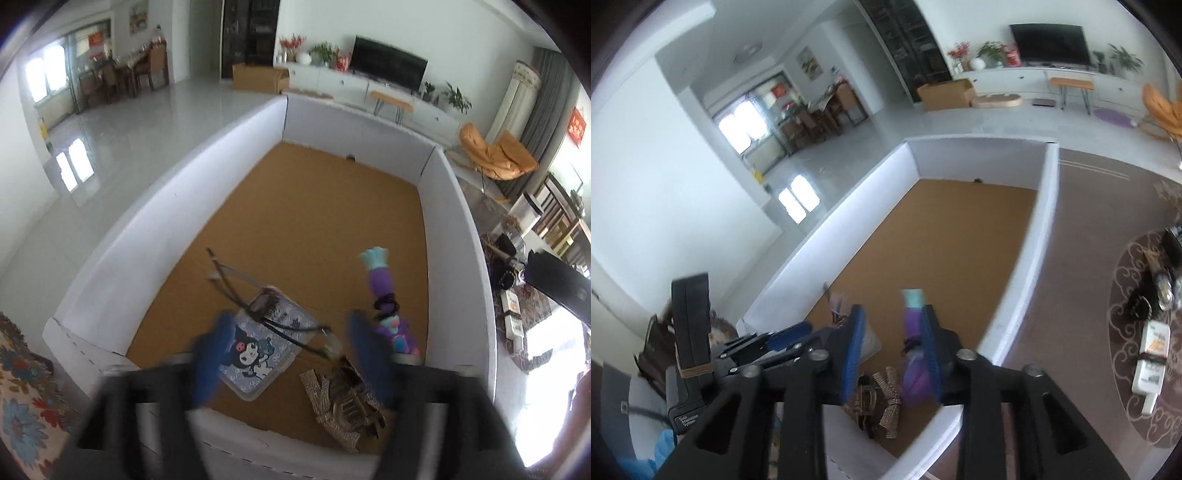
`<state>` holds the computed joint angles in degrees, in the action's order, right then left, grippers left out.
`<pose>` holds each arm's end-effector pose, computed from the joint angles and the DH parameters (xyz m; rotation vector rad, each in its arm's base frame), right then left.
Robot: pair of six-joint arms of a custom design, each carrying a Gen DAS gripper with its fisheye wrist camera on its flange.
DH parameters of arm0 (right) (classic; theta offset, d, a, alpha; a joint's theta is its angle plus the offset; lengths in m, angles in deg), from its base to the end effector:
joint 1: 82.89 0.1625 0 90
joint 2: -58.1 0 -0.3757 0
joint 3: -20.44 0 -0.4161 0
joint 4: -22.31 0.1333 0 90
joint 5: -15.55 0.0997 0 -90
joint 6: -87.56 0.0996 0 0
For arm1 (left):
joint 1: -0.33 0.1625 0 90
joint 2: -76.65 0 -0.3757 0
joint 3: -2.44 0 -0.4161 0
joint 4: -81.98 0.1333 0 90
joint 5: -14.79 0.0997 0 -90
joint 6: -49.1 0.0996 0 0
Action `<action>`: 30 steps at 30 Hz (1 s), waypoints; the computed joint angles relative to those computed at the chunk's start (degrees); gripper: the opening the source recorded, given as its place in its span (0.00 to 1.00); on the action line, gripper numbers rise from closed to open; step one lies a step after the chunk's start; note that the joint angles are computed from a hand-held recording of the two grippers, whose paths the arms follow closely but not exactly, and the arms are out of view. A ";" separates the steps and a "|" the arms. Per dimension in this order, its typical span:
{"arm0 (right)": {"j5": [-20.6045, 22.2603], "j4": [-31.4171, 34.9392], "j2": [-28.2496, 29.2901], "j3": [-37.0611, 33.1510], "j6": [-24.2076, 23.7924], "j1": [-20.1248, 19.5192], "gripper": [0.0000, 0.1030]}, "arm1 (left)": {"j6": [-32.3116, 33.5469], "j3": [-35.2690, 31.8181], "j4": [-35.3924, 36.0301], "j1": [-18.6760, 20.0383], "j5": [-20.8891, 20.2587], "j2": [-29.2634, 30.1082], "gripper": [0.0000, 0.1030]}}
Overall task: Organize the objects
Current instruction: 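Bring both grippers back over the table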
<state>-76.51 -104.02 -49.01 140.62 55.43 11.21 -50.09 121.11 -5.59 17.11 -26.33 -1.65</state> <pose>0.1598 -0.4153 0.3754 0.9080 -2.8108 0.5770 -0.3437 -0.3212 0.1451 -0.1119 2.2199 -0.9356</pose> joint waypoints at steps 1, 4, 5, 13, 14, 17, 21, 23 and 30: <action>-0.14 -1.57 -2.10 1.15 -0.99 -1.29 0.58 | -0.24 0.04 -0.13 -0.69 1.14 0.56 0.74; -1.26 -6.60 -8.83 4.83 -4.94 -6.68 0.73 | 5.50 -0.92 -7.56 -1.17 1.88 4.80 0.74; -1.79 -8.32 -10.88 6.09 -6.14 -8.90 0.76 | 8.06 -1.14 -10.43 -1.51 1.94 5.79 0.74; -8.20 -22.29 -18.03 11.57 -12.82 -31.54 0.81 | 37.65 -7.46 -44.40 -4.21 -4.61 20.57 0.80; -8.37 -22.94 -18.30 11.79 -13.25 -33.40 0.81 | 40.02 -9.08 -46.56 -3.84 -6.24 23.07 0.86; -7.38 -22.04 -19.37 11.17 -13.10 -37.46 0.81 | 43.48 -12.91 -50.93 -2.33 -13.09 29.86 0.88; -8.56 -25.26 -18.70 11.68 -14.39 -37.74 0.82 | 40.67 -14.96 -51.32 -0.63 -16.22 35.95 0.88; -9.22 -27.49 -18.31 12.44 -15.68 -37.52 0.87 | 38.24 -15.74 -50.06 1.14 -15.64 37.92 0.88; -10.84 -31.66 -17.42 13.38 -14.47 -38.17 1.00 | 37.94 -18.99 -45.72 3.17 -10.19 40.99 0.92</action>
